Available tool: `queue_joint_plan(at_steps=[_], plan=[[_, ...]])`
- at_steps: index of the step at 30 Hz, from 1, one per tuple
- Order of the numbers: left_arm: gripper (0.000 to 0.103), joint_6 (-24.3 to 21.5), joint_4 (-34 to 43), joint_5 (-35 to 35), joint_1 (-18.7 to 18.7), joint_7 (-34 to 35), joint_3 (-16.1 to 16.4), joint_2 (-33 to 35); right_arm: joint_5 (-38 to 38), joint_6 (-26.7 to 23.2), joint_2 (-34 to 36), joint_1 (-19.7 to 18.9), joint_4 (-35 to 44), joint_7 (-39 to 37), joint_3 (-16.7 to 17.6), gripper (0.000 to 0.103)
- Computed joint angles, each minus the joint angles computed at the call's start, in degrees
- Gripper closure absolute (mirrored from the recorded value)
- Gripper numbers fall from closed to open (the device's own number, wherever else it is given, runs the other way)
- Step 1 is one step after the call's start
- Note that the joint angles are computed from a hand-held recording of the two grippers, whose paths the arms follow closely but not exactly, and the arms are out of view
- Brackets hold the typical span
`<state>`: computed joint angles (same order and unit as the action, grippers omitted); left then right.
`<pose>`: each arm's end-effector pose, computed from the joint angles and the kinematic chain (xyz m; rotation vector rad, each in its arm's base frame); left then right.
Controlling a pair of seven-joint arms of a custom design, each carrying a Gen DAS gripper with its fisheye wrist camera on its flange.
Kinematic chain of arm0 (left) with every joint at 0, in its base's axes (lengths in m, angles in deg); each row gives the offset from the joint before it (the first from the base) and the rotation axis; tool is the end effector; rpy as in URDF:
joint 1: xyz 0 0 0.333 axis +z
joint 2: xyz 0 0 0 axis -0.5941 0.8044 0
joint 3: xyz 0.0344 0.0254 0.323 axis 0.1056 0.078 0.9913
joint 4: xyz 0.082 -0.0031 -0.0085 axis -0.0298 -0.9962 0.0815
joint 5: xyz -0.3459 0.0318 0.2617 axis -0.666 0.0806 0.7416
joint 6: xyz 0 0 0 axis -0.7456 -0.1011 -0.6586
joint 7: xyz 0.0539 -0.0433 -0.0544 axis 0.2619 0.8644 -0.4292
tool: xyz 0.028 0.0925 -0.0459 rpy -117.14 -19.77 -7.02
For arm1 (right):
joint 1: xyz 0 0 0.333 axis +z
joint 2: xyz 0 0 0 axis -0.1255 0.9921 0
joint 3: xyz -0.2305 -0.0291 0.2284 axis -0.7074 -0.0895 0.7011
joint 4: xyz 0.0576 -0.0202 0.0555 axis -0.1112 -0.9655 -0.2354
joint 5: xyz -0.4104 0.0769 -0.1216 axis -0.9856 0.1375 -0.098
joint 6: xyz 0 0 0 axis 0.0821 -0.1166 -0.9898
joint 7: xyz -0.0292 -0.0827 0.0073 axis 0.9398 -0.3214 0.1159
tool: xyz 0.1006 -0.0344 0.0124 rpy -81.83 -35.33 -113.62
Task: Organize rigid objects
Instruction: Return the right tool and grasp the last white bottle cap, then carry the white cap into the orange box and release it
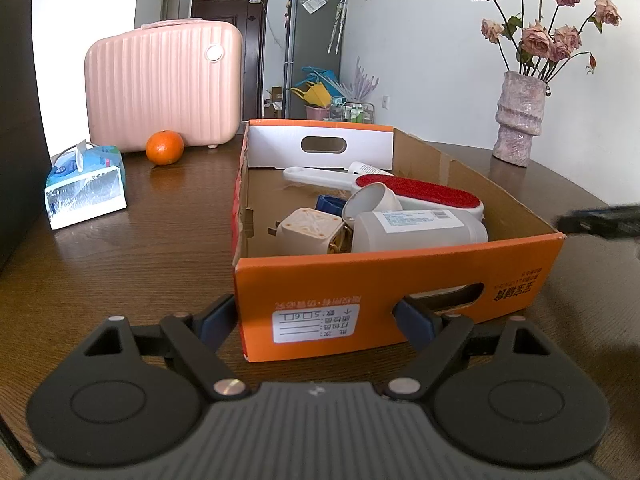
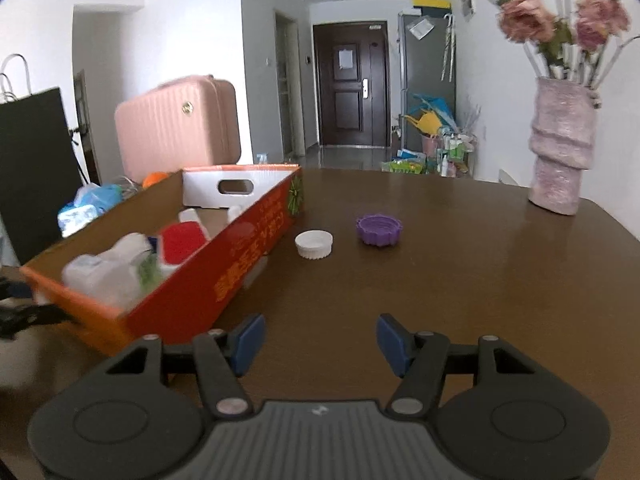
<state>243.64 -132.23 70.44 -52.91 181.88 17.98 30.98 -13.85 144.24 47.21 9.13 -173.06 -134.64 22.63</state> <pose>0.6985 -0.4022 0.4022 -1.0931 2.1974 -1.2705 0.5630 0.2382 0.4243 -1.4068 1.8063 -0.9395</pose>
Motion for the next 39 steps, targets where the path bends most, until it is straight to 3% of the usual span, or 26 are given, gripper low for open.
queue_joint_plan(at_steps=[5, 11, 13, 15, 18, 22, 26, 32, 39], plan=[[0.016, -0.28, 0.32, -0.04, 0.4, 0.24, -0.32, 0.23, 9.24, 5.25, 10.28, -1.73, 10.74, -11.88, -2.74, 0.046], [0.016, -0.39, 0.41, -0.11, 0.67, 0.46, -0.54, 0.34, 21.58, 5.43, 20.29, -1.39, 22.34, -25.5, -4.94, 0.049], [0.016, -0.39, 0.38, -0.14, 0.63, 0.48, -0.47, 0.3, 24.89, 4.64, 22.96, -1.13, 25.56, -29.43, -5.31, 0.054], [0.016, -0.34, 0.32, -0.17, 0.54, 0.45, -0.4, 0.25, 26.8, 4.43, 24.69, -0.44, 27.59, -31.34, -6.27, 0.063], [0.016, -0.37, 0.32, -0.17, 0.49, 0.44, -0.34, 0.23, 27.92, 5.35, 25.45, 1.23, 28.38, -31.89, -8.47, 0.064], [0.016, -0.34, 0.32, -0.19, 0.5, 0.47, -0.36, 0.24, 25.86, 6.88, 22.0, 5.01, 23.92, -30.08, -12.04, 0.065], [0.016, -0.36, 0.31, -0.22, 0.51, 0.48, -0.37, 0.23, 16.18, 7.26, 14.11, 8.13, 14.96, -22.37, -12.95, 0.065], [0.016, -0.29, 0.32, -0.08, 0.26, 0.35, -0.06, 0.22, 5.07, 1.7, 1.14, 9.14, 0.99, -8.19, -8.2, 0.065], [0.016, -0.33, 0.37, -0.03, 0.32, 0.37, -0.1, 0.27, 2.92, -4.94, -8.9, 7.46, -9.14, 0.46, -0.12, 0.065]])
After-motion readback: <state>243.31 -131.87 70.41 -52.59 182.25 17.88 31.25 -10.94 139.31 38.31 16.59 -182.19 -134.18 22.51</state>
